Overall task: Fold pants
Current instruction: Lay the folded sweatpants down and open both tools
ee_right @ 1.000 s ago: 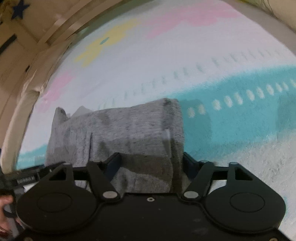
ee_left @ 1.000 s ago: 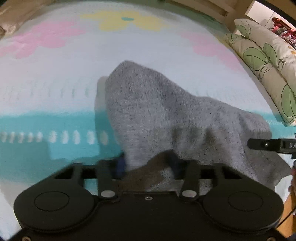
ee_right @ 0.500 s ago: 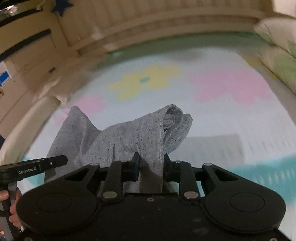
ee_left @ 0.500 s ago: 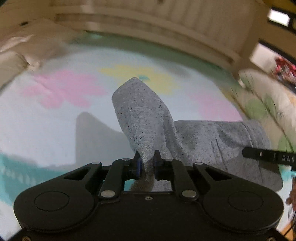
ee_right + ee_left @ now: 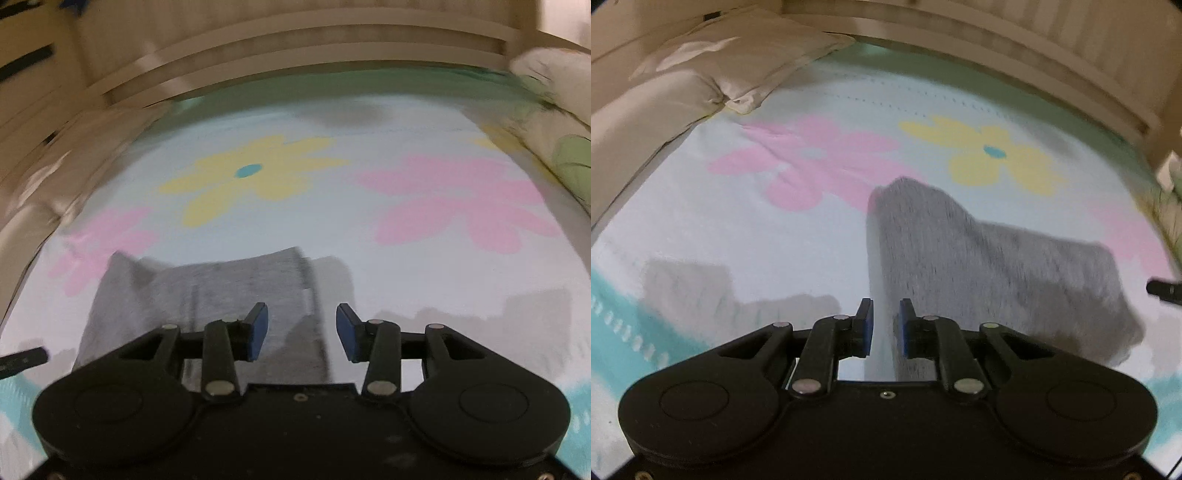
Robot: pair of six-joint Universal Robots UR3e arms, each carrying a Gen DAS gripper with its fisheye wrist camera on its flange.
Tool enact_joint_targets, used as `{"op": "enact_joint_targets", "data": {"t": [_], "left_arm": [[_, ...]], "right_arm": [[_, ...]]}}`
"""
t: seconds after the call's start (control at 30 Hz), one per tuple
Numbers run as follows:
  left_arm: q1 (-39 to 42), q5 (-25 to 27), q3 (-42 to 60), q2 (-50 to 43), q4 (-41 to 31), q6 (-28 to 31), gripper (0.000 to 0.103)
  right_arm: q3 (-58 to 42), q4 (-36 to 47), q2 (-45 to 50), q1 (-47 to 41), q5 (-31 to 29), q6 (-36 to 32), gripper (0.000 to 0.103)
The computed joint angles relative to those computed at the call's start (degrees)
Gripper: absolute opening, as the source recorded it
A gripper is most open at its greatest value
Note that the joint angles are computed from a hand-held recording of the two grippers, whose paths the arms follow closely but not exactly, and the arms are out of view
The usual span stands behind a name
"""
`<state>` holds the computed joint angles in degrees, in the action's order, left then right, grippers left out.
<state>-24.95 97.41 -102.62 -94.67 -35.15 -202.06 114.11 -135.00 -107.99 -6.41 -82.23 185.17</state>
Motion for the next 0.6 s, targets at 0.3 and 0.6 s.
{"op": "enact_joint_targets", "data": {"t": [0.3, 0.6], "left_arm": [[-5.5, -0.3, -2.8, -2.9, -1.2, -1.3, 0.030], [-8.9, 4.9, -1.1, 0.2, -2.3, -1.7, 0.029]], "right_arm": [[1.1, 2.4, 3.0, 6.9, -1.1, -8.9, 0.043], [-1.3, 12.8, 1.0, 3.0, -0.8, -8.0, 0.043]]}}
